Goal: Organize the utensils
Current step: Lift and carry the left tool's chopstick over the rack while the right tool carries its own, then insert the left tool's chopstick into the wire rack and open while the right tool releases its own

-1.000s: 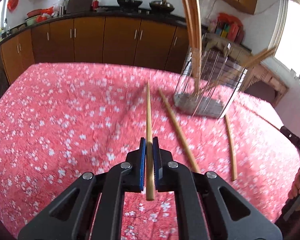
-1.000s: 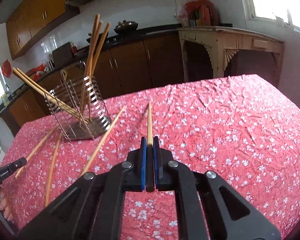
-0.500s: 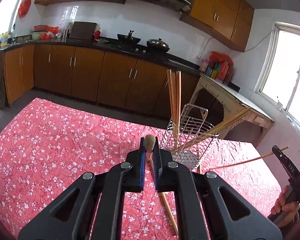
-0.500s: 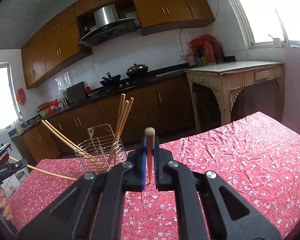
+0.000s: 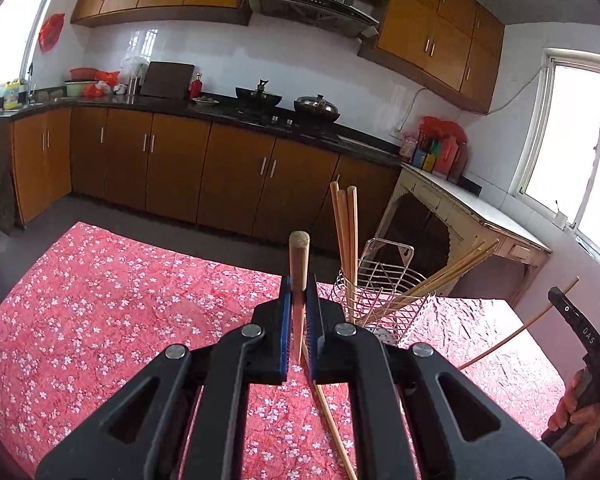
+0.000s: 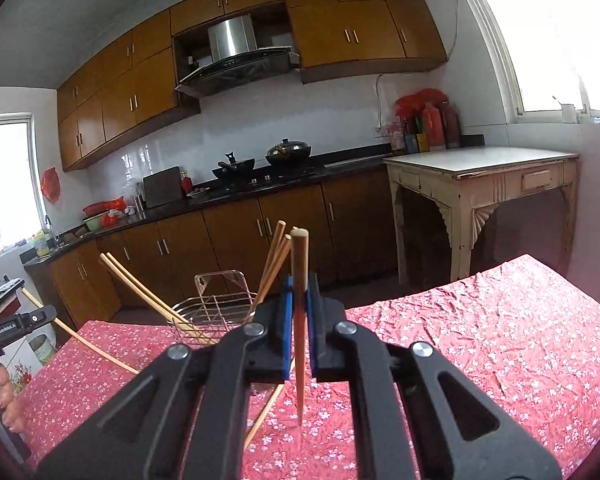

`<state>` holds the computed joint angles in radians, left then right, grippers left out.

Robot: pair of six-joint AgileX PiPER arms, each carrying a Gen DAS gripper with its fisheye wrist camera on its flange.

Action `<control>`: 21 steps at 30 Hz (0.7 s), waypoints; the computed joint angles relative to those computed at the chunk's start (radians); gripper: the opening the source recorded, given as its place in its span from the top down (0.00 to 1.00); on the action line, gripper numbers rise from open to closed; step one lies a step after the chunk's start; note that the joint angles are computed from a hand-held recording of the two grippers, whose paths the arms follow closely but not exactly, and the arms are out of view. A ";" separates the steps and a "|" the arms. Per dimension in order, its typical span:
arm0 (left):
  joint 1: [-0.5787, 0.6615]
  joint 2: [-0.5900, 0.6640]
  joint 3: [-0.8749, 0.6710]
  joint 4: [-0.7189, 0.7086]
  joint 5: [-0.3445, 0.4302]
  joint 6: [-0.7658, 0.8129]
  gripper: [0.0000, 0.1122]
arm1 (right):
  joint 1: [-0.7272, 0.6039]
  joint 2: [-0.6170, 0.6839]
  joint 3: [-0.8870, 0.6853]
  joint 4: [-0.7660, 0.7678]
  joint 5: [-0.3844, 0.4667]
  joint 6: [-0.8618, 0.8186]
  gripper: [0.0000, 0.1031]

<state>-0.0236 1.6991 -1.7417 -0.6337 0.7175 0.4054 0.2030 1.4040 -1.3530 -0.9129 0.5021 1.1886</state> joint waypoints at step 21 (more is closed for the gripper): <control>-0.167 0.140 -0.510 0.226 0.038 -0.346 0.94 | 0.041 0.260 -0.595 0.133 0.060 -0.240 0.93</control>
<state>-0.1907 1.8391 -2.2512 -0.4073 0.7553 0.0597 0.2445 1.6644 -1.9484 -0.7800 0.5622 0.9483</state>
